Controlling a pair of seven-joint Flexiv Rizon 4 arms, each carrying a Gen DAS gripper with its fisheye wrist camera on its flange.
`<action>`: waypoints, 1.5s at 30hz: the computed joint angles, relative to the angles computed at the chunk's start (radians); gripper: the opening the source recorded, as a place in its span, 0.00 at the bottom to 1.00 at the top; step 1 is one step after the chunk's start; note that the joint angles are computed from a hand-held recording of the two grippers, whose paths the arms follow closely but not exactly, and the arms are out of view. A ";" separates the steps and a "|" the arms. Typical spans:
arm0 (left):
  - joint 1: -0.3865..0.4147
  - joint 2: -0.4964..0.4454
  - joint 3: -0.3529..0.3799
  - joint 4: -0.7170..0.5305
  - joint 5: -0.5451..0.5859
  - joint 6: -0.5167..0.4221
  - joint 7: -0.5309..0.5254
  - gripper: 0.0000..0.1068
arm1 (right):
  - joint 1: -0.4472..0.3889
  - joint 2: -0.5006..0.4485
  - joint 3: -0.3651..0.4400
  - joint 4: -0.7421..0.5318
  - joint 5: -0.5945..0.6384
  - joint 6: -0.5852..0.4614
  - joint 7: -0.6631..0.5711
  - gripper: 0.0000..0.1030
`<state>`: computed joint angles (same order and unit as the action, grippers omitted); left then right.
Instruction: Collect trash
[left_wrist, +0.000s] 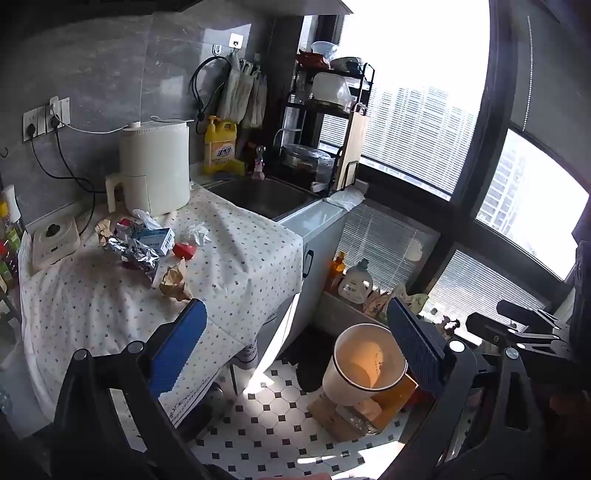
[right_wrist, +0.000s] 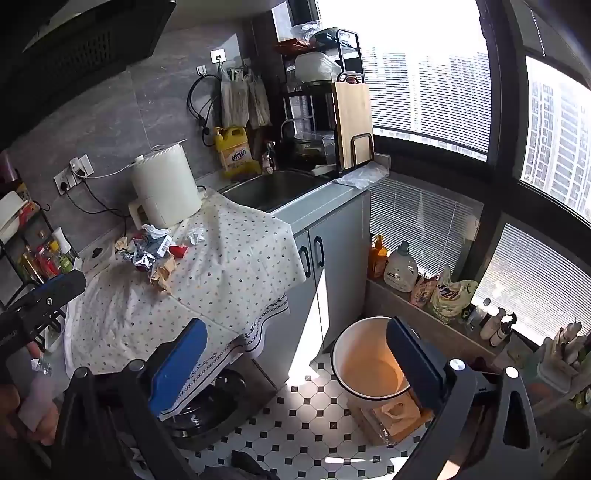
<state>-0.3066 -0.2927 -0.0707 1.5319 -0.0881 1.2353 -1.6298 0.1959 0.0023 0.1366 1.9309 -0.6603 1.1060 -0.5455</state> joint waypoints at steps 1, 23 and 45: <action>-0.001 -0.002 0.001 -0.002 0.001 -0.001 -0.006 0.91 | 0.000 0.000 0.000 -0.001 0.002 -0.001 -0.002 0.93; 0.013 0.021 -0.002 0.018 -0.001 0.020 -0.011 0.91 | -0.004 0.008 0.000 -0.007 0.012 -0.004 -0.012 0.93; -0.013 0.043 0.010 0.030 0.036 0.012 -0.052 0.91 | -0.033 0.055 0.014 0.048 0.033 0.013 -0.021 0.93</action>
